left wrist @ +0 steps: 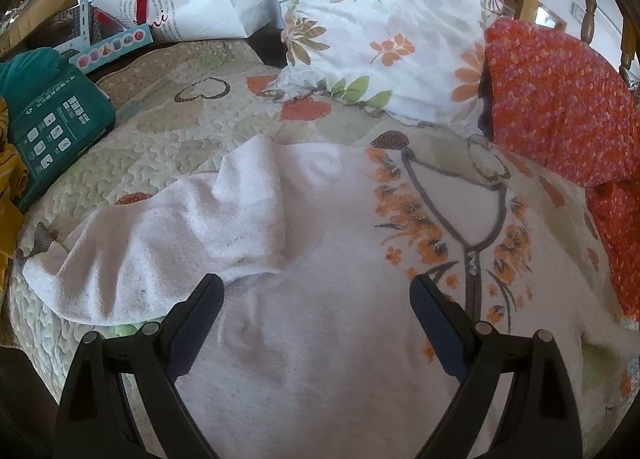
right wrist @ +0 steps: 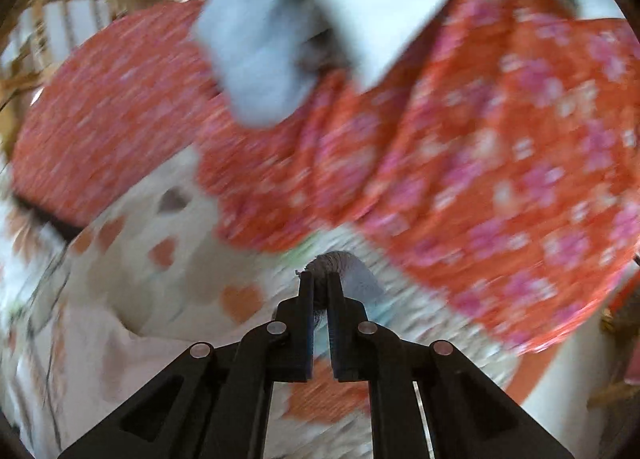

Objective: Fold small clothes
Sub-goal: 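Grasp the grey sleeve cuff with the right gripper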

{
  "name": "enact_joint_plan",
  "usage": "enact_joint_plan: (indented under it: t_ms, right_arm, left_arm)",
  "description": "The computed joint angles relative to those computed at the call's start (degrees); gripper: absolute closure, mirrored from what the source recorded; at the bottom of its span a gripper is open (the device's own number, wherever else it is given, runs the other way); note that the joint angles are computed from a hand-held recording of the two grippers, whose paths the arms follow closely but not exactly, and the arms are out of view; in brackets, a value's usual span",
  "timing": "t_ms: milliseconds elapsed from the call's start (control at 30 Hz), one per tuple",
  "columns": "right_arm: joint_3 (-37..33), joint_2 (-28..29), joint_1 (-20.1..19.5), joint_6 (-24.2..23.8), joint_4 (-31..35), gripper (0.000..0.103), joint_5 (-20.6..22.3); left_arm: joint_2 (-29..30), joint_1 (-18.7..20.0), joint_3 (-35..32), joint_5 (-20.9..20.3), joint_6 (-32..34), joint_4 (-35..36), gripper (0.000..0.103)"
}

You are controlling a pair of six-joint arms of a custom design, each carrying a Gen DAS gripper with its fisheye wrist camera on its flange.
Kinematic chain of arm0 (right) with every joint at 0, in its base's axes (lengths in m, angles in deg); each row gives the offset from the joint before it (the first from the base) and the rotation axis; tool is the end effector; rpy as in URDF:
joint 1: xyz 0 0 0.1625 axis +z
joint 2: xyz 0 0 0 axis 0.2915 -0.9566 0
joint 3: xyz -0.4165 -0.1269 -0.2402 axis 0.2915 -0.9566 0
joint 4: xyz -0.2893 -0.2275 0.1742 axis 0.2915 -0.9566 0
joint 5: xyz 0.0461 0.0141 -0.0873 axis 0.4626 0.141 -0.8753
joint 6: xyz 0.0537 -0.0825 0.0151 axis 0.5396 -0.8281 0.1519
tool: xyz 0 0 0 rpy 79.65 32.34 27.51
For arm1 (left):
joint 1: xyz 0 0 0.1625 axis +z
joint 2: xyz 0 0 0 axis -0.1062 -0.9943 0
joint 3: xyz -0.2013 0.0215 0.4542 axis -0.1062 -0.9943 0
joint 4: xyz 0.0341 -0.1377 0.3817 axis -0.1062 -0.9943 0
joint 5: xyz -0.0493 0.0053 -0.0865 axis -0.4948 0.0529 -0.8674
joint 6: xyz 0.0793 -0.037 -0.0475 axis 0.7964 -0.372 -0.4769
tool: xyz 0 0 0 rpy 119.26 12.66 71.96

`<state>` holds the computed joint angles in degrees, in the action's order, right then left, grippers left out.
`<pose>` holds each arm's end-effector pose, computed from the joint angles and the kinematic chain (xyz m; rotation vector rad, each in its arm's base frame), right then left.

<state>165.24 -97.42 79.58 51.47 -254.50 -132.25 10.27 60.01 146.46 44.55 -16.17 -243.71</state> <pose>0.1094 -0.5470 0.4471 -0.4538 -1.8682 1.1792 -0.1672 -0.6036 0.2439 -0.0242 2.2036 -1.0753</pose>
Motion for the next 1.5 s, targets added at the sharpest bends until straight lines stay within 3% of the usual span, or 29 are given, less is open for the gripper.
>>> enact_joint_plan:
  t_ms: [167,300,467,567,833,933,1133,1333,1500]
  right_arm:
    - [-1.98,-0.06,0.17,-1.64,-3.00,0.097,-2.70]
    - [-2.69,1.67,2.14,-3.89,-2.53,0.097,-1.19]
    - [-5.72,7.43,6.57,-4.42,4.62,0.097,7.02]
    - [-9.60,13.13,9.29,-2.74,11.40,0.097,14.54]
    - [-23.74,30.76,13.63,1.54,28.50,0.097,29.72]
    - [-29.66,36.97,14.78,1.99,35.18,0.097,32.76]
    - [-38.87,46.05,16.33,1.67,43.34,0.097,33.68]
    - [-44.52,51.18,16.95,3.62,47.95,0.097,33.45]
    - [-48.20,53.49,16.95,2.95,57.03,0.093,34.64]
  left_arm:
    - [-0.53,-0.11,0.11,-0.35,0.22,-0.64,0.010]
    - [-1.69,-0.15,0.49,-0.63,0.61,-1.60,0.010]
    - [-5.48,0.16,2.07,0.94,-0.96,-2.49,0.009]
    - [-9.18,0.81,3.18,2.32,-3.82,-1.65,0.010]
    - [-15.71,1.49,6.13,12.76,-5.90,-6.74,0.010]
    - [-17.10,1.86,6.88,13.58,-5.43,-8.50,0.009]
    - [-19.46,2.57,7.84,13.80,-7.00,-9.18,0.010]
    - [-20.81,2.71,8.60,15.57,-7.88,-10.35,0.009]
    - [-23.63,3.11,10.16,18.30,-15.38,-6.18,0.009]
